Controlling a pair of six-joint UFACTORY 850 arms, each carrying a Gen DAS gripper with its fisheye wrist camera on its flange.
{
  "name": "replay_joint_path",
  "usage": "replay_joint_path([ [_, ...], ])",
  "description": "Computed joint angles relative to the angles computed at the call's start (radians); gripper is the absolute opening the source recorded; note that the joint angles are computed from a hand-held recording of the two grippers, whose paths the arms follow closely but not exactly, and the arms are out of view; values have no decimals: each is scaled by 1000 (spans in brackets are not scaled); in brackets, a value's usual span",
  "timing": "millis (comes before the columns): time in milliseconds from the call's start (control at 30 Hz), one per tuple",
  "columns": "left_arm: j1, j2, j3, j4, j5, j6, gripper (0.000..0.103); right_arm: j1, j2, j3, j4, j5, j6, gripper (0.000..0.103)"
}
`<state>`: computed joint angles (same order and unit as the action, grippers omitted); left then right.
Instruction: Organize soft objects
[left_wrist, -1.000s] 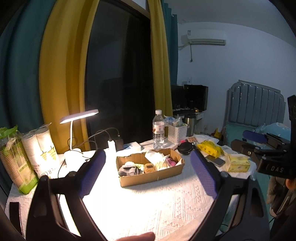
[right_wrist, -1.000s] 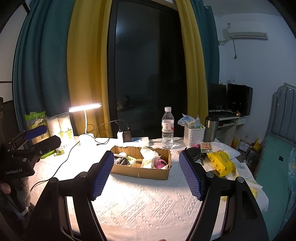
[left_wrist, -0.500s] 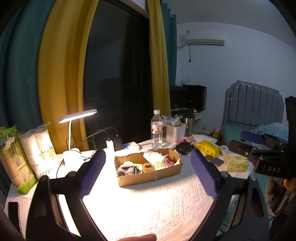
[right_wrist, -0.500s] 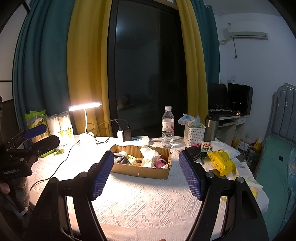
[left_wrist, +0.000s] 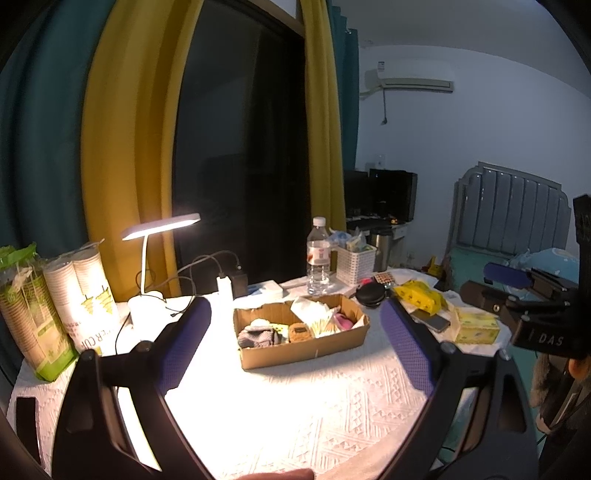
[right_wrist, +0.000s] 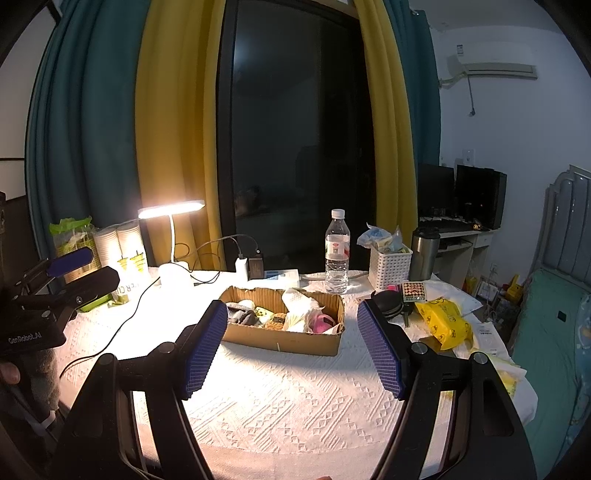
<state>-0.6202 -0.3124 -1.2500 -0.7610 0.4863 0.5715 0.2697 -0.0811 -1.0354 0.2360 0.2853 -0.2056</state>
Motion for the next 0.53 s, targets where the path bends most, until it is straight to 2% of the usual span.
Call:
replay_joint_path([
  [533, 4, -15, -16, 32, 2, -13, 94, 3, -2, 8, -20, -3, 9, 76],
])
